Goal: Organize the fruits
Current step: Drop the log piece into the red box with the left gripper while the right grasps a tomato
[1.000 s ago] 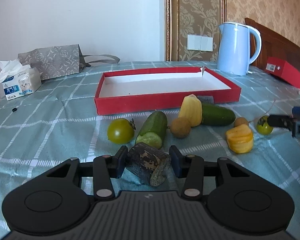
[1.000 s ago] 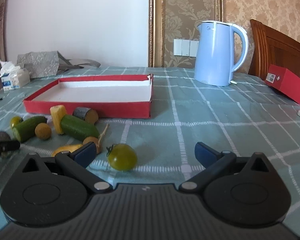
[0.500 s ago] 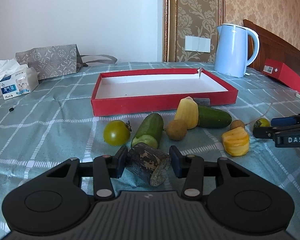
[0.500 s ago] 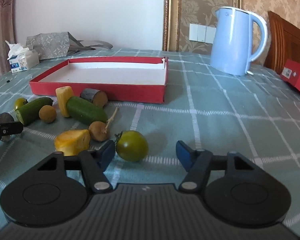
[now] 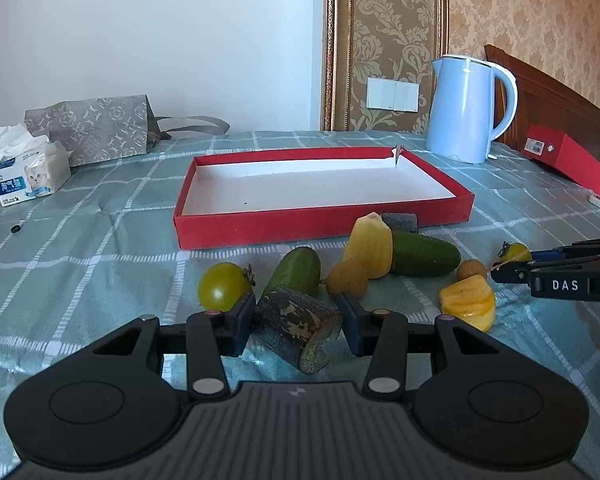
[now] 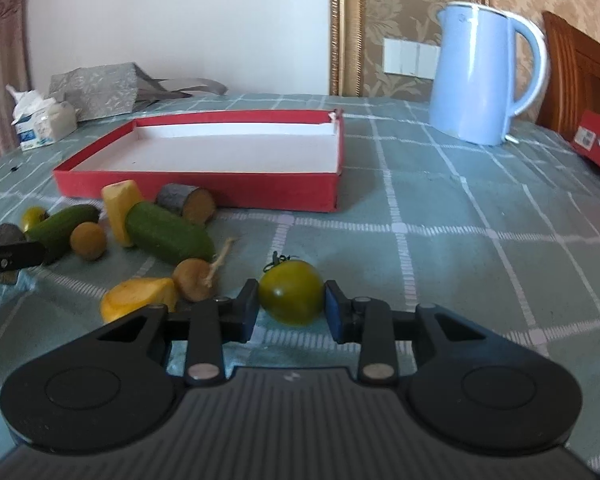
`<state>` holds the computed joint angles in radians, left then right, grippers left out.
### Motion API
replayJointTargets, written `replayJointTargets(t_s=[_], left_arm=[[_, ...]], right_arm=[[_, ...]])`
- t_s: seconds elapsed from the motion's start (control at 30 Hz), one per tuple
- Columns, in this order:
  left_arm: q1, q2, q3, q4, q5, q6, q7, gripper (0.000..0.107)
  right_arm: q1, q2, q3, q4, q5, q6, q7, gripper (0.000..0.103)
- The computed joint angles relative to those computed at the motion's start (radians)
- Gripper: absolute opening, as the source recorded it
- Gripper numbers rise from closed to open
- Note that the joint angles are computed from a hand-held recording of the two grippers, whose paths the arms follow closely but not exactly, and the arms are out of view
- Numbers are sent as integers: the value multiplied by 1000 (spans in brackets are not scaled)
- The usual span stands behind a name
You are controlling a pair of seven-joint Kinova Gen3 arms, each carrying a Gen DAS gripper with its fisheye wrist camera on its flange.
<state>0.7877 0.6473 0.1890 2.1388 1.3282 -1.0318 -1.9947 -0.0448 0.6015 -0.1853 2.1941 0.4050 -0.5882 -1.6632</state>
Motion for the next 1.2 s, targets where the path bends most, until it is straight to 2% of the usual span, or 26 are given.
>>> replayJointTargets(t_s=[0.1, 0.3, 0.5, 0.63, 0.8, 0.97, 1.07, 1.2], left_arm=[[3, 5, -2, -12, 10, -6, -19, 45], [-16, -23, -2, -2, -22, 5, -15, 45], [-40, -46, -19, -8, -63, 17, -33, 45], [-68, -50, -32, -42, -87, 40, -92, 45], [-132, -41, -53, -115, -116, 103, -157, 45], [-221, -31, -75, -208, -116, 216, -213, 45], [-285, -17, -69, -278, -58, 301, -297, 45], [-334, 16, -63, -349, 13, 350, -395, 45]], right_arm=[[-11, 6, 6, -12, -23, 7, -5, 32], [-91, 11, 50, -35, -133, 19, 59, 32], [-44, 19, 10, -50, -107, 32, 22, 32], [-24, 23, -2, -54, -82, 31, -8, 32], [-31, 22, 5, -56, -79, 34, -13, 33], [-48, 19, 18, -54, -93, 36, 2, 33], [-57, 16, 23, -52, -104, 37, 12, 33], [-88, 12, 43, -49, -139, 38, 44, 33]])
